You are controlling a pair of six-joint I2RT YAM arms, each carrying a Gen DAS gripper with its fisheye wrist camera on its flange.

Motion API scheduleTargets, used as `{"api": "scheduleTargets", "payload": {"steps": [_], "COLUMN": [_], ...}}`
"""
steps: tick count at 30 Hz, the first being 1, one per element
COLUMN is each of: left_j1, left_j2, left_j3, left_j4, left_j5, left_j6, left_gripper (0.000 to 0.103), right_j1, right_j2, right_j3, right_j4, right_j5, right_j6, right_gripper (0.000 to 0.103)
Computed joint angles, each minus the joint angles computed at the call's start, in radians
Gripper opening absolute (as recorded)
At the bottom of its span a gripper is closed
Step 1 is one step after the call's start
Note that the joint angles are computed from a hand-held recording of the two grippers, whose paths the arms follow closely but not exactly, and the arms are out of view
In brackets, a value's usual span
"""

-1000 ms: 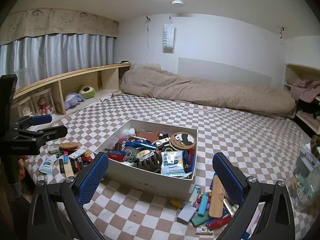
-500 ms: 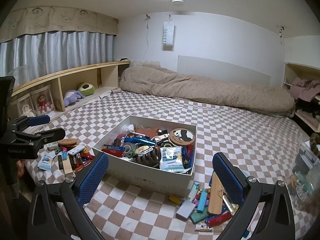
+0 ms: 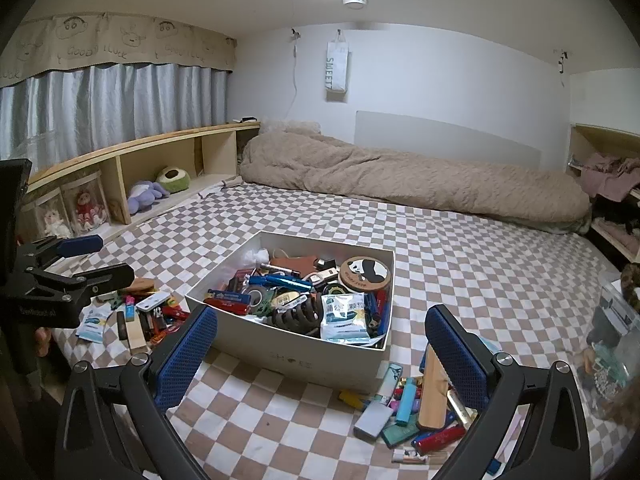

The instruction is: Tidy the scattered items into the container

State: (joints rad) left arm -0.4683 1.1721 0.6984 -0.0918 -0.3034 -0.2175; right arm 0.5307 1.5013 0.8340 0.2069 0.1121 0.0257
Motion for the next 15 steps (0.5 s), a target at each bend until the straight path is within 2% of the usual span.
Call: {"api": "scheduleTargets", "payload": {"steps": [15], "left_j1": [0.0], "left_j2": [-0.013], "left_j3": [-0.008], "left_j4": [-0.009], "left_j5": [0.009], "left_j6": [0.007], "left_gripper": [0.103], "right_j1": [-0.004], "right_j2": [-0.006], "right_j3": [-0.006], "right_j4": [0.0], "right_j5": [-0.018], "right_j6": [0.013], "right_gripper": [0.103]}}
